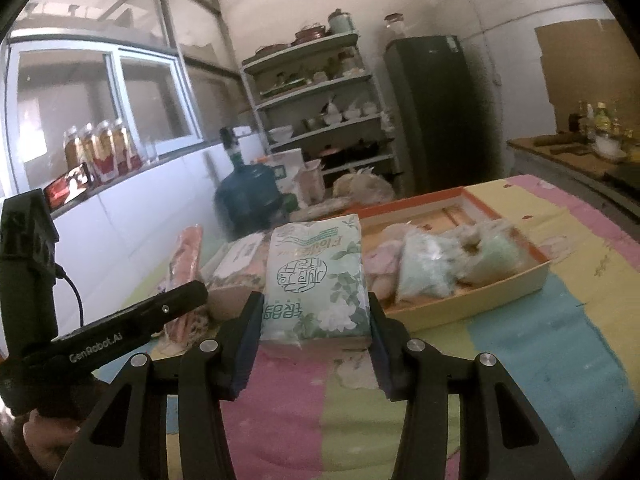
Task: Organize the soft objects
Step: 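Carry the pink towel pack and floral tissue pack over the box lid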
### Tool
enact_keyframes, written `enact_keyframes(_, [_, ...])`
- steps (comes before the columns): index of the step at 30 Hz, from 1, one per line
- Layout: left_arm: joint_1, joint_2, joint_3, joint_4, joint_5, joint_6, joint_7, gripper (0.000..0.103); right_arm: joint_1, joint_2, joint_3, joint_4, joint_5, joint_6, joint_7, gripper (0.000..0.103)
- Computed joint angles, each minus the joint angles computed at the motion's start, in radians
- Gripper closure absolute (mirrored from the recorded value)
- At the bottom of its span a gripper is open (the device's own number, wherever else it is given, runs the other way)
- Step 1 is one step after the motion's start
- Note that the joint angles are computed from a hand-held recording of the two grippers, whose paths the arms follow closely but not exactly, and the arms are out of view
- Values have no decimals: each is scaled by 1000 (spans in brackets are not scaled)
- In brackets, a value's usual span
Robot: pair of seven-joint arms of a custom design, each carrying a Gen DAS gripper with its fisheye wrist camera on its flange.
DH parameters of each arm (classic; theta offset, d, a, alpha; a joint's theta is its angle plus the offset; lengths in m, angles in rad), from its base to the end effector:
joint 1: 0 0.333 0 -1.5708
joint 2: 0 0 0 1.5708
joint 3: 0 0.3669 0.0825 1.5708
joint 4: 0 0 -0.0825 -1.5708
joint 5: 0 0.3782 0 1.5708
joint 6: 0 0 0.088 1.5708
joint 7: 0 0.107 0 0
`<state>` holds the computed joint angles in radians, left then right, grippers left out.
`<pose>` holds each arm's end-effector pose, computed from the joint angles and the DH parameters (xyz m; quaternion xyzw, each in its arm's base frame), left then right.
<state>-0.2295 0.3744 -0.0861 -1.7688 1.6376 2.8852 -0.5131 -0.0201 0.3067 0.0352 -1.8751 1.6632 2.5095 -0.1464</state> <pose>0.6283 -0.2583 0.4400 -0.6994 0.5187 -0.4034 0.2812 0.6594 0.0001 0.4286 -0.7011 0.4631 -0.1423 0.5233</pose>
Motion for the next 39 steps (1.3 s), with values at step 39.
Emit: enact_keyframes(39, [-199, 310, 202, 424, -649, 41, 657, 58, -125, 178, 54, 288, -73, 53, 98, 53])
